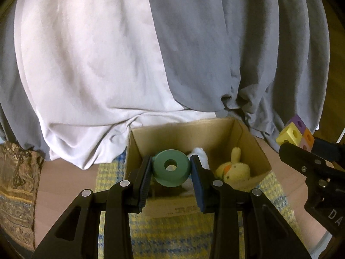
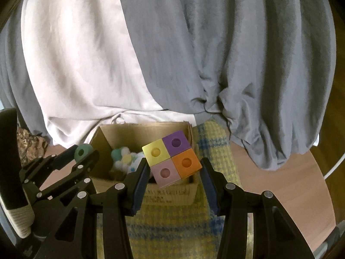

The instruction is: Organize objects

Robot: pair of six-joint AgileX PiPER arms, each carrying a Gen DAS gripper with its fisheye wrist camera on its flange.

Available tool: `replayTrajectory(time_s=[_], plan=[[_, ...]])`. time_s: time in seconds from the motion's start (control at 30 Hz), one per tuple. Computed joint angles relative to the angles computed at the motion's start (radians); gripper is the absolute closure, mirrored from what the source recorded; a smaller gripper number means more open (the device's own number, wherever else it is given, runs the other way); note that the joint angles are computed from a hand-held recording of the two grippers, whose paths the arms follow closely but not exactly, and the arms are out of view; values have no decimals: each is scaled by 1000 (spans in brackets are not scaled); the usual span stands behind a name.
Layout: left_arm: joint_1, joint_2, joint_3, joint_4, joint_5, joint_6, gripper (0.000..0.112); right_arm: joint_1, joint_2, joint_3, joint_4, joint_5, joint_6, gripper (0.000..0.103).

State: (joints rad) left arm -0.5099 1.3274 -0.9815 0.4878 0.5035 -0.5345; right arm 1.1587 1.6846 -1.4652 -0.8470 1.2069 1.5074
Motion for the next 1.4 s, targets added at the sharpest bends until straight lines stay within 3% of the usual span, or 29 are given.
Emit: replayTrajectory(time_s=[0.57,0.63,0.67,0.7,0.87,1.0,1.1,1.4], plan=[[105,169,-124,-200,-2,206,76,-144,113,-113,92,-87,-144,53],[106,172,-118,-197,-5,201,61,-145,116,-113,90,-83,-142,33],[101,170,-112,-178,-8,180,45,-144,115,-111,84,-81,-137,28],[96,164,-104,-152,-13,153,36,-139,109,-101,68,-80,-124,22],[81,142,-85,-101,-4,105,35,-129,93,-93,57,-55,-108,14],[71,103,-48,-53,-5,43,18,-113,65,-57,47,-49,-73,9],[66,73,-23,-63,0,46,17,-94,44,-25,41,-48,-38,9],[-26,-26,70,143,66,-184,14,-14,-10,67,19,-16,72,8]])
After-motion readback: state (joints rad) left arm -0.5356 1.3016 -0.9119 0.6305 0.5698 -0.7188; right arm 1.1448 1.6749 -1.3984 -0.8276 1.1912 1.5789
